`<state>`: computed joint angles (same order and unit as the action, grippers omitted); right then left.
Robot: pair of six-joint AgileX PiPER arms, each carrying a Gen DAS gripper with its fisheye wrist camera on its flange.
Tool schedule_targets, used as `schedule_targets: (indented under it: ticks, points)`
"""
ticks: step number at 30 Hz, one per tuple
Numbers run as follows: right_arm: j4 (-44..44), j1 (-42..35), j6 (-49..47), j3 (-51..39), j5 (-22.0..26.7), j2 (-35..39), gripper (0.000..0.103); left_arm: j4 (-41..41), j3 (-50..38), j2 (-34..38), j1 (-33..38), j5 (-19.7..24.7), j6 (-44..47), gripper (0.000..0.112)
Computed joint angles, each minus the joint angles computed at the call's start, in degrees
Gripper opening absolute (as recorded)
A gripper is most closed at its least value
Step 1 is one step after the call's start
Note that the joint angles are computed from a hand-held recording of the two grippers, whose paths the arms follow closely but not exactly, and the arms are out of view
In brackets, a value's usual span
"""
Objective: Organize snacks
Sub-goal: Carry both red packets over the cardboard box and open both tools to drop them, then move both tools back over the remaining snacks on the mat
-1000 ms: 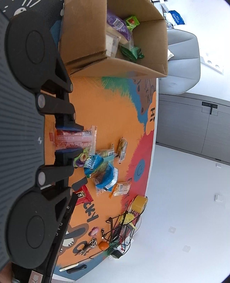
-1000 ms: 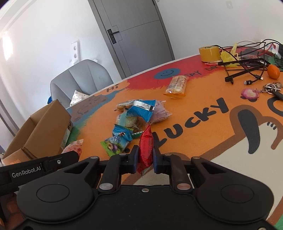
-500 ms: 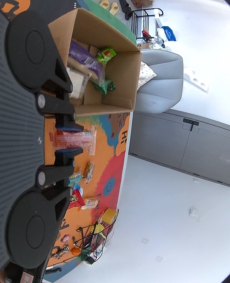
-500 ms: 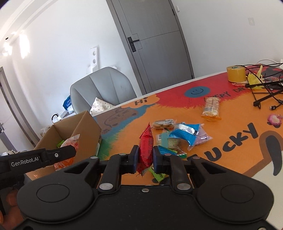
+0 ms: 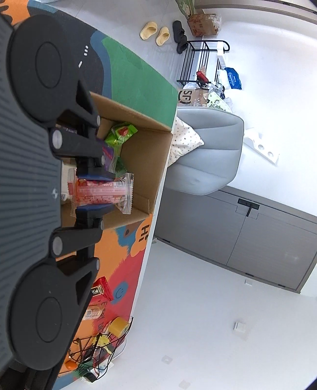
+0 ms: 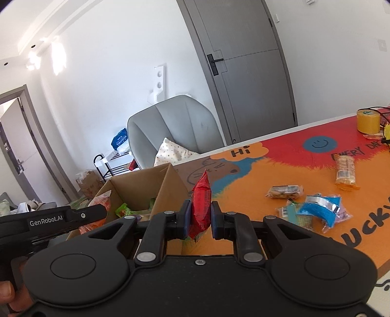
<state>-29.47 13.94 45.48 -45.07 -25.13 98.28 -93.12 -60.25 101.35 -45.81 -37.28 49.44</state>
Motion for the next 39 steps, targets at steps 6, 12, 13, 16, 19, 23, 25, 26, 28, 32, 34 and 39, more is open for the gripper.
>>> schedule_targets:
  ticks: [6, 12, 13, 16, 19, 23, 25, 26, 28, 32, 34, 39]
  points:
    - [-0.33, 2.82, 0.74, -3.79, 1.83, 1.65, 0.018, 0.26, 2.12, -1.28, 2.79, 1.13, -1.31, 0.018]
    - [0.31, 5.31, 0.42, -7.01, 3.56, 3.17, 0.018, 1.08, 4.27, -2.49, 4.68, 1.94, -2.82, 0.018]
    - [0.51, 5.73, 0.32, -7.45, 3.74, 3.4, 0.018, 0.95, 4.56, -2.68, 5.14, 2.39, -2.51, 0.018]
    - [0.89, 6.96, 0.1, -8.97, 4.5, 4.37, 0.018, 0.28, 4.94, -2.98, 5.88, 2.75, -2.09, 0.023]
    - [0.46, 7.89, 0.69, -10.35, 5.3, 5.25, 0.018, 1.03, 5.71, -3.58, 6.09, 2.97, -3.01, 0.024]
    - [-0.53, 8.63, 1.93, -12.41, 6.46, 6.36, 0.018, 1.97, 7.13, -4.81, 6.5, 2.94, -4.44, 0.024]
    - [-1.16, 8.94, 2.68, -13.54, 7.05, 6.88, 0.018, 2.36, 7.64, -5.35, 6.9, 3.25, -5.05, 0.024]
    - [-1.62, 9.02, 3.2, -14.06, 7.24, 7.16, 0.018, 2.36, 7.77, -5.53, 6.99, 3.32, -5.16, 0.024]
    - [-1.95, 9.39, 3.93, -15.55, 8.09, 7.92, 0.018, 2.26, 7.81, -5.59, 6.81, 3.13, -5.14, 0.025]
    - [-2.77, 9.34, 5.48, -17.13, 7.05, 9.13, 0.028, 2.13, 8.12, -5.82, 6.61, 2.9, -5.57, 0.034]
    - [1.74, 9.7, 1.94, -16.9, 7.24, 9.17, 0.042, 1.39, 7.92, -5.82, 6.48, 2.66, -4.84, 0.041]
    - [3.54, 9.18, 0.6, -14.14, 6.9, 7.62, 0.045, 2.02, 7.97, -5.86, 5.68, 2.13, -5.71, 0.056]
